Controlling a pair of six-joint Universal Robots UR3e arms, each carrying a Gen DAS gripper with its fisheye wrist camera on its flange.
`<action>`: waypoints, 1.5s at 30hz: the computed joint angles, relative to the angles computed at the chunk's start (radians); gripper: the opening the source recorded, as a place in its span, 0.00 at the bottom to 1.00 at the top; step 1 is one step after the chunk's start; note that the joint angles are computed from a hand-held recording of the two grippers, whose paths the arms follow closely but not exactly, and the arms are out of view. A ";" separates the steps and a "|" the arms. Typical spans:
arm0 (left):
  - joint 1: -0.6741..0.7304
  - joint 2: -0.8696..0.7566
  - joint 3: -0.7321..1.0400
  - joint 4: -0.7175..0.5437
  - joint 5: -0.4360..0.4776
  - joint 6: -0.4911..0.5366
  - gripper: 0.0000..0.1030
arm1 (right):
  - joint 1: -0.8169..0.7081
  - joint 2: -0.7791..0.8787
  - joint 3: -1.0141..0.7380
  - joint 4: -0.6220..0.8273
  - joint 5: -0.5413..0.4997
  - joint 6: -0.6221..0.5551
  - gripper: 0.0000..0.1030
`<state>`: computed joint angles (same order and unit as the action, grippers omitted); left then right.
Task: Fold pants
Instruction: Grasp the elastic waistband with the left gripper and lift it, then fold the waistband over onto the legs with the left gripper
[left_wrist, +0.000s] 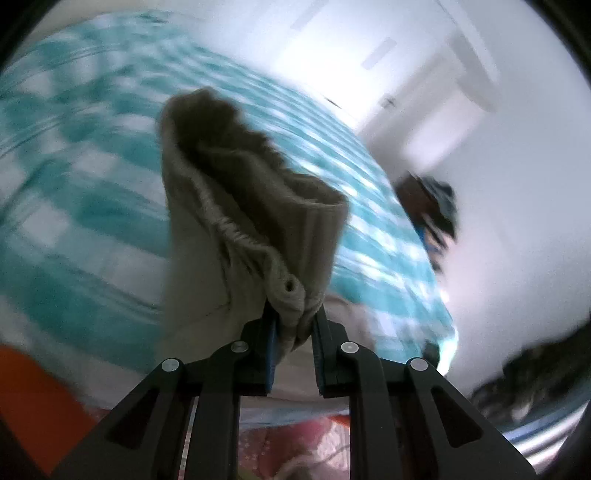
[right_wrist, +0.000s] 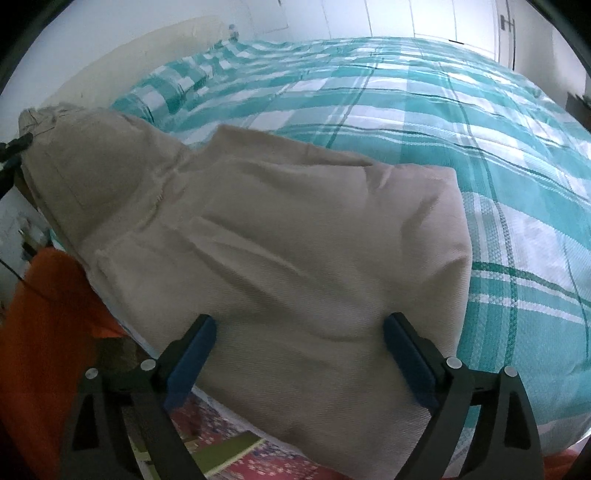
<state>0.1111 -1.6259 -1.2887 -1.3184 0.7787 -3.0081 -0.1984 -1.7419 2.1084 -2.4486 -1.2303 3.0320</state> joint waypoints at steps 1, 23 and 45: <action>-0.051 -0.036 0.038 0.007 0.007 -0.012 0.14 | -0.016 -0.013 0.007 0.003 0.023 0.003 0.89; -0.350 -0.253 0.168 0.147 0.248 0.001 0.75 | -0.639 -0.539 0.257 0.333 0.650 -0.088 0.72; -0.197 -0.038 -0.399 0.619 0.373 -0.014 0.66 | -0.055 -0.144 -0.107 0.077 0.150 0.126 0.09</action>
<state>-0.0864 -1.6637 -1.6872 -0.6993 1.1513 -3.0225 -0.2537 -1.8858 2.0009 -2.3712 -1.0808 3.1581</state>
